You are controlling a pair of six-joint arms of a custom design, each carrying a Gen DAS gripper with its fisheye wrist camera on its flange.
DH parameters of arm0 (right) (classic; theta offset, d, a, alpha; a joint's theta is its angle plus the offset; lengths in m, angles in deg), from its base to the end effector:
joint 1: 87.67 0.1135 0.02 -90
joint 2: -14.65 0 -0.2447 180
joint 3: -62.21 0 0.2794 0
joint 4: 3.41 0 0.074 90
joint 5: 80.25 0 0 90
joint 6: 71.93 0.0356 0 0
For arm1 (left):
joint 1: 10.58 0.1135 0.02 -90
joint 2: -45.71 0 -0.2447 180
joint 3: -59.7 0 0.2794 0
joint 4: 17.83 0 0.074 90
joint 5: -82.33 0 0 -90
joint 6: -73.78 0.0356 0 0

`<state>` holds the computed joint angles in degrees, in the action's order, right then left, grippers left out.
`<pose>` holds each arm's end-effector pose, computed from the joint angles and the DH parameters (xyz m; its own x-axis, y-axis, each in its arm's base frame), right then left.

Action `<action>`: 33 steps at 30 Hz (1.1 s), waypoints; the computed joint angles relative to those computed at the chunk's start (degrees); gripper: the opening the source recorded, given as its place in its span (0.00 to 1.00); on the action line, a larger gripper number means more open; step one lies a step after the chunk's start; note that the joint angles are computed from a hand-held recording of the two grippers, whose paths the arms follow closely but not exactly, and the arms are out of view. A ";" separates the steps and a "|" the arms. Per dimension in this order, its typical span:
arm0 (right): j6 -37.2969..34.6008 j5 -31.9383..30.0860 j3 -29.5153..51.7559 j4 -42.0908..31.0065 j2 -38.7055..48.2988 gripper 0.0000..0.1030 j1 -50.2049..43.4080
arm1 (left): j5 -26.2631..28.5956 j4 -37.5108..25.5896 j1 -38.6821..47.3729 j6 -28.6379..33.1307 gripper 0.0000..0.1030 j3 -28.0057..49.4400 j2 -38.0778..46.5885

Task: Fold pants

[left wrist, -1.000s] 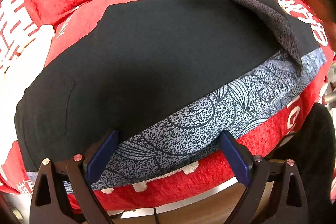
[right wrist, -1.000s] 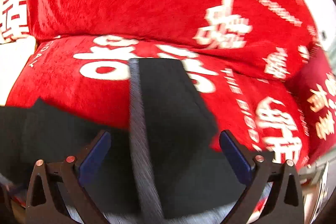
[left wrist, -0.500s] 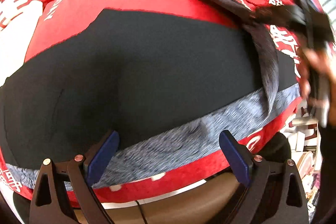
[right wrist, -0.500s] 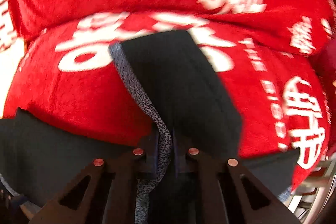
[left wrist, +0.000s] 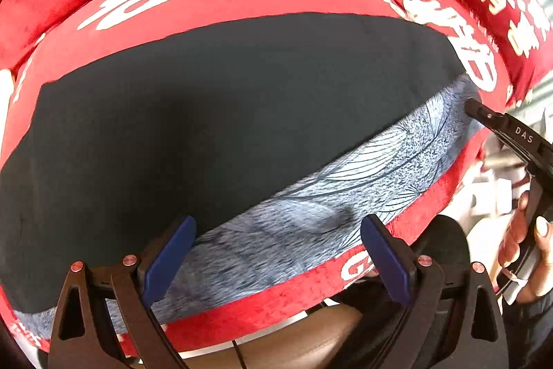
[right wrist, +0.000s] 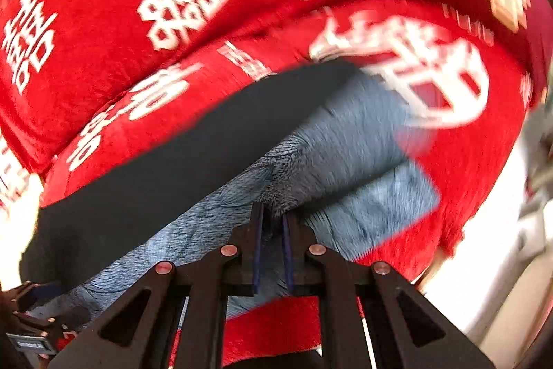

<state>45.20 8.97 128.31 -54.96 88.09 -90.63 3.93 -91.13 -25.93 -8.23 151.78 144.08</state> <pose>0.2836 -0.0142 0.2185 -0.7406 0.4949 -0.4545 0.4296 0.8689 0.2460 0.3385 -0.1003 0.2179 -0.8983 0.3878 -0.2064 0.4233 0.8897 -0.1707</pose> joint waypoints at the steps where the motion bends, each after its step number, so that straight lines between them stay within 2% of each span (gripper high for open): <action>1: -0.13 -3.24 -2.79 2.59 -1.13 0.10 -2.25 | -1.08 0.45 -0.87 -0.26 0.93 -0.32 -0.13; 3: -0.08 -9.59 -6.16 6.13 -3.12 0.12 -6.18 | -2.69 1.18 -2.03 -0.75 0.93 -0.96 -0.47; 4: 0.36 -12.42 -7.35 7.68 -3.77 0.17 -8.00 | -2.55 1.14 -1.91 -0.94 0.93 -0.87 -0.42; 6: 2.12 -15.46 -10.29 11.05 -6.21 0.34 -10.06 | -1.99 0.96 -1.48 -1.66 0.93 -0.43 -0.01; 8: 5.05 -16.78 -13.25 15.92 -8.04 0.67 -10.85 | -1.94 0.71 -0.91 -1.89 0.93 -0.31 0.00; 9: 5.85 -17.02 -13.96 17.28 -8.40 0.71 -11.09 | -2.13 0.68 -0.91 -2.23 0.93 -0.18 0.16; 13: 7.61 -17.72 -13.64 20.95 -7.37 0.72 -10.79 | -3.57 1.06 -1.39 -2.69 0.93 -0.63 -0.12; 15: 7.91 -16.70 -12.54 22.12 -5.57 0.71 -9.92 | -4.51 1.50 -2.02 -3.08 0.93 -1.13 -0.45; 16: 8.16 -16.42 -11.30 21.86 -3.58 0.60 -9.77 | -4.91 1.66 -2.67 -3.59 0.93 -0.78 -0.03; 17: 8.26 -16.71 -9.99 20.84 -1.72 0.31 -10.08 | -5.14 1.66 -3.15 -3.93 0.93 -0.36 0.34; 18: 8.43 -17.30 -8.30 18.97 0.26 0.18 -10.56 | -4.83 1.46 -3.08 -4.04 0.93 -0.17 0.23; 19: 8.90 -18.06 -8.18 18.12 -0.17 0.11 -10.99 | -4.32 1.15 -3.15 -4.44 0.93 0.64 0.73; 21: 8.00 -16.06 -8.35 16.38 -4.15 0.08 -10.19 | -2.99 0.10 -2.60 -4.95 0.93 1.69 0.53; 25: 5.42 -6.72 -4.40 7.33 -14.15 0.07 -3.37 | -1.08 -1.16 -3.23 -5.02 0.93 3.33 -1.67; 28: 5.28 -0.08 -2.27 2.39 -17.67 0.07 1.44 | -0.10 -0.83 -4.97 -4.42 0.93 3.98 -3.40; 30: 4.69 1.38 -2.22 1.13 -15.33 0.07 2.07 | -0.98 -0.84 -6.42 -4.18 0.93 4.58 -2.40; 33: 7.97 -4.08 -2.53 -0.07 -7.51 0.08 -0.79 | -2.41 -1.83 -7.24 -5.17 0.93 6.10 1.71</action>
<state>53.17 4.90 125.78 -55.02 80.59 -91.42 1.52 -92.96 -33.17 -13.40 157.88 145.78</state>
